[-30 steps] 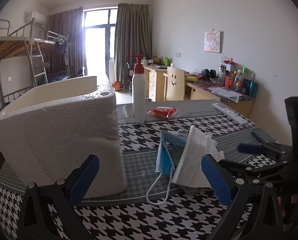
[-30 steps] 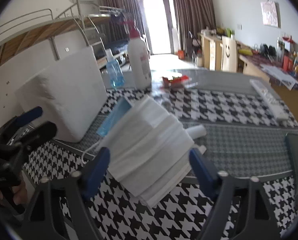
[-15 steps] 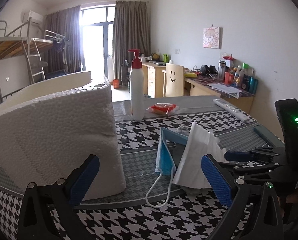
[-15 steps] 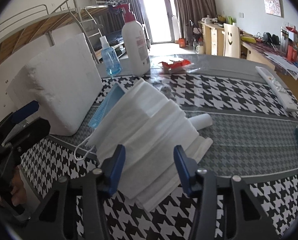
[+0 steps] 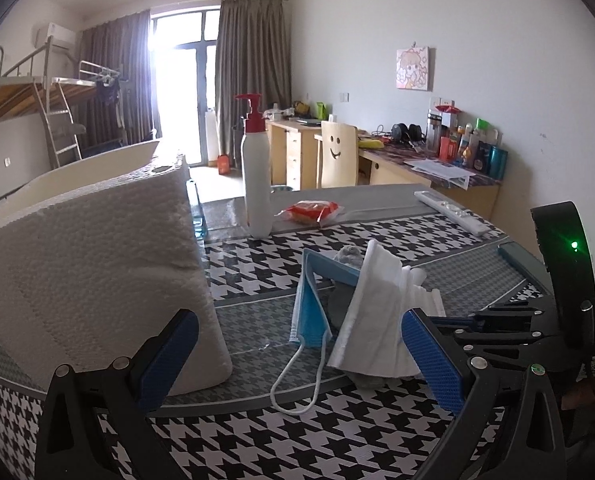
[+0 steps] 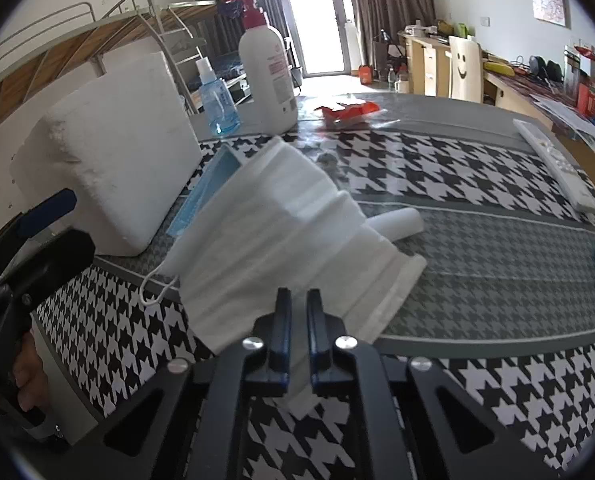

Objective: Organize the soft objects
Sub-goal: 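Lift the white face masks with the right tool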

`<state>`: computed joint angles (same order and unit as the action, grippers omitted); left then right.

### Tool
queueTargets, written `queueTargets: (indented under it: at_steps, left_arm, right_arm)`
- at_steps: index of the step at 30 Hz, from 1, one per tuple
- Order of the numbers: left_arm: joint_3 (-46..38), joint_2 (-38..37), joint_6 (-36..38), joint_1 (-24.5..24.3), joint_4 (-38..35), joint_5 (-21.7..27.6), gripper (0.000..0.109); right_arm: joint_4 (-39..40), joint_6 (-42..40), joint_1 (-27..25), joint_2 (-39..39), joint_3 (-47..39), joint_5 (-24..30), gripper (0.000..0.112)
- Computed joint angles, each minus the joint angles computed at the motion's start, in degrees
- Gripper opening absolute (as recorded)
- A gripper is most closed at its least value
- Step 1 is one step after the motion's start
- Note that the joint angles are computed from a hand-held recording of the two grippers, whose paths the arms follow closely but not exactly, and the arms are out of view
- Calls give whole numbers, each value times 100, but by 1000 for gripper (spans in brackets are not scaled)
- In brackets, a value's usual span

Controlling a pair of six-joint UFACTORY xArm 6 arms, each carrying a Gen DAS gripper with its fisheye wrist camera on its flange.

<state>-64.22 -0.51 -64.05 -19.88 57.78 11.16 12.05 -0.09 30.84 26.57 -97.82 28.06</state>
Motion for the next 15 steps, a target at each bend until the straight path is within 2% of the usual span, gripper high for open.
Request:
queueTargets:
  at_steps: [5,10,11,12,13,14,15]
  left_arm:
    - [-51,30,45,-71,-38,61,102]
    - [-41,-3,-139,-96,160,88,102]
    - [-32,-14,-193,-104,212,96,102]
    - [-17,-32,-228,-103,252,101,102]
    - [0,-46,-232,-103,259,102,102]
    - [26,-68,-278,-95,305,101,102]
    - [56,-98,-343,-88,362,104,102]
  right_arm:
    - [34,64,-72,-213,278,-184,5]
    - [652,-81,-121,-210,232,-95,9]
    - [730,-134,-117,-202,213,-98,15]
    - [685,-90,-110,-187,187,-105,29]
    - [615,-16,-97,-171,162,-124,37]
    - [661,-53,-76,-155,150,-180,53]
    - [707,-76,-58,-111,82,-175,60]
